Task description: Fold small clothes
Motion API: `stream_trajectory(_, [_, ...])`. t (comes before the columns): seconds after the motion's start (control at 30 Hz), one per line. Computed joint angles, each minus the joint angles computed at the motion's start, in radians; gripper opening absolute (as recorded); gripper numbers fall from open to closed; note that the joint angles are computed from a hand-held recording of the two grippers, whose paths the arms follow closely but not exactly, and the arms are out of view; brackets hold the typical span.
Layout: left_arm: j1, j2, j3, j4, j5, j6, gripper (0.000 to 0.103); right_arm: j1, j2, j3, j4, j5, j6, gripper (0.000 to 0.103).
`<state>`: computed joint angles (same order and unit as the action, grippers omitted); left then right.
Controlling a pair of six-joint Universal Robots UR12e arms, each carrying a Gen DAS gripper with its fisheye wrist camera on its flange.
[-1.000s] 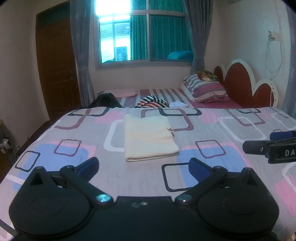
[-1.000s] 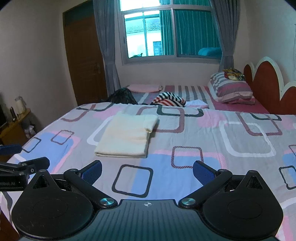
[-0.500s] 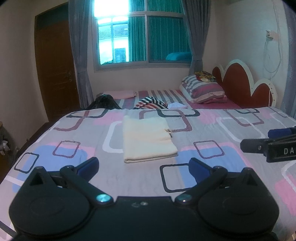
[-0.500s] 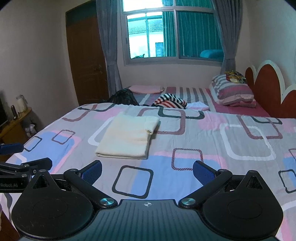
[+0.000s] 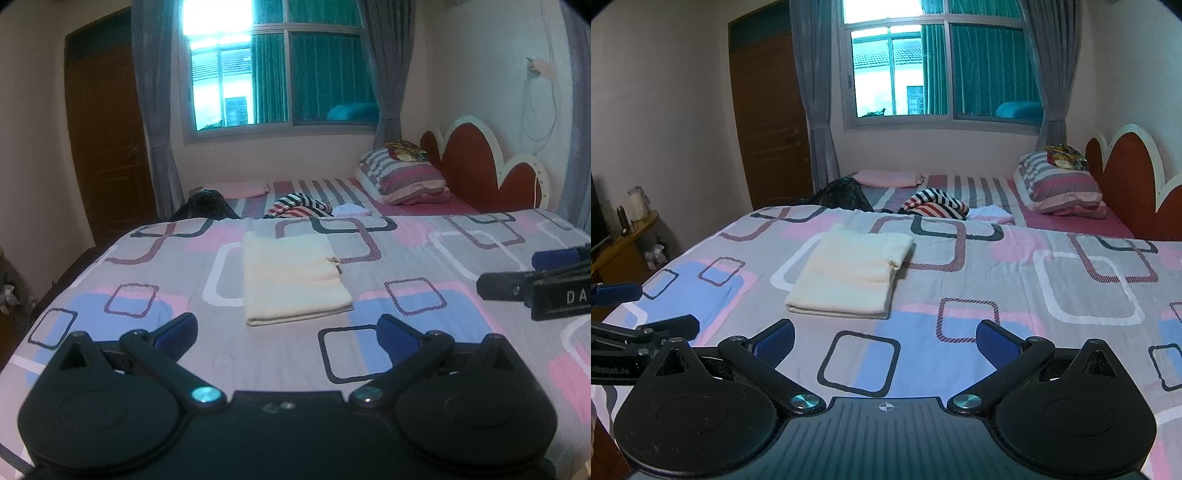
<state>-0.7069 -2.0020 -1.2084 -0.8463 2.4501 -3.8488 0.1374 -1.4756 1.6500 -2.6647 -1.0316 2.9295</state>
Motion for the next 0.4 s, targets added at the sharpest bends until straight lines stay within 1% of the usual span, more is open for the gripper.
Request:
stream_trajectory(0.2, [0.001, 0.0, -0.011, 0.056, -0.011, 0.057, 0.102, -0.003, -0.001, 0.001, -0.005, -0.002, -0.003, 0.103])
stream_trajectory(0.33, [-0.006, -0.006, -0.012, 0.071, 0.046, 0.035, 0.102, -0.008, -0.001, -0.001, 0.0, 0.003, -0.007, 0.103])
stream_trajectory(0.4, [-0.006, -0.004, -0.016, 0.081, 0.049, 0.028, 0.102, -0.008, 0.0, -0.001, 0.0, 0.005, -0.008, 0.103])
